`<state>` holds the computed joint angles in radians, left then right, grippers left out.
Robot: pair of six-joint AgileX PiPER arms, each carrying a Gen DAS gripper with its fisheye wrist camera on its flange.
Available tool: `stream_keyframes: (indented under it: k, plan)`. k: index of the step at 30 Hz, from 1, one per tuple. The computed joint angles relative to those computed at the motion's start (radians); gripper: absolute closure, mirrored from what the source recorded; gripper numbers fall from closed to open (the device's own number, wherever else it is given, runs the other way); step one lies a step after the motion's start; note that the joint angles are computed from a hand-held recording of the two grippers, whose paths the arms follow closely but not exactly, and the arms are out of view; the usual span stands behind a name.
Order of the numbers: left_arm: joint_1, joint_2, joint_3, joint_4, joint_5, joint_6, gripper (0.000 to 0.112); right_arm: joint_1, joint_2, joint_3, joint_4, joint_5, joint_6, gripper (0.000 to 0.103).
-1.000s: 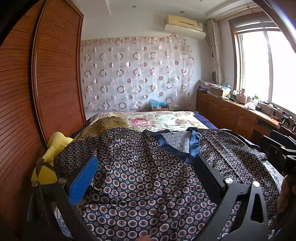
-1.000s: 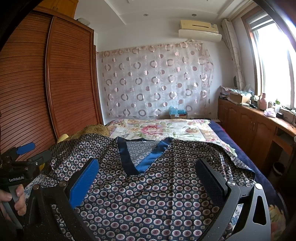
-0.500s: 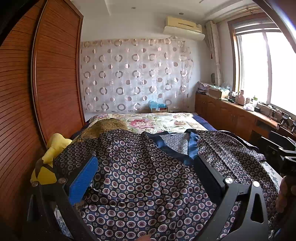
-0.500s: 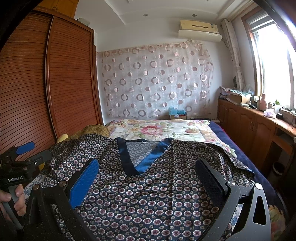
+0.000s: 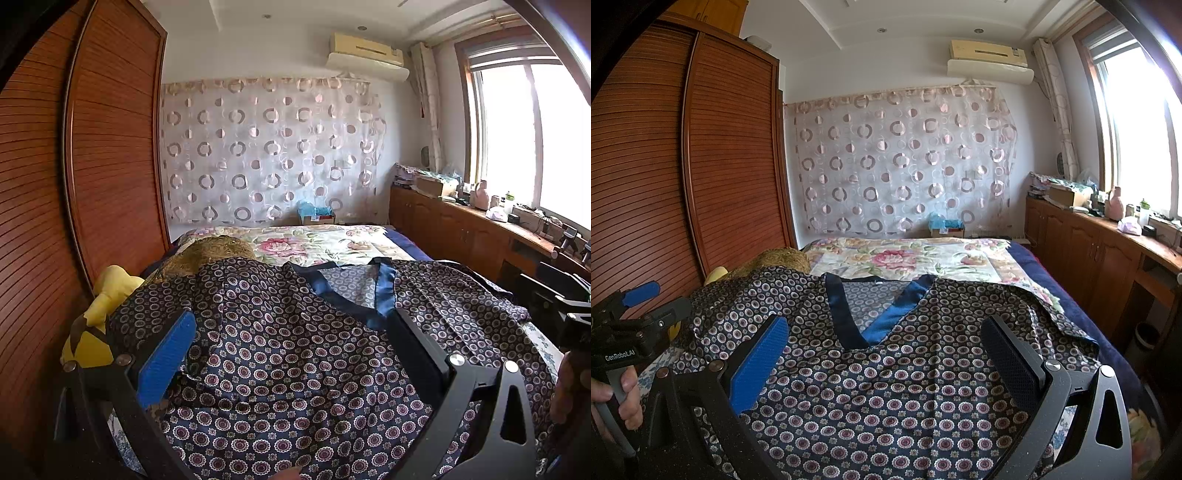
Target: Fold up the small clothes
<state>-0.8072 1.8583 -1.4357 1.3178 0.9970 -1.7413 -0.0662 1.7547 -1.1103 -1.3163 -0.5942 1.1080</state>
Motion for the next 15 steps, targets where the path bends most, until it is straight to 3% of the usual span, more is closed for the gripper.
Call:
stream_keyframes:
  k: [15]
  plan:
    - [-0.010,0.000,-0.018,-0.013,0.014,0.017,0.009,0.000,0.000,0.000,0.001,-0.001,-0.003,0.000]
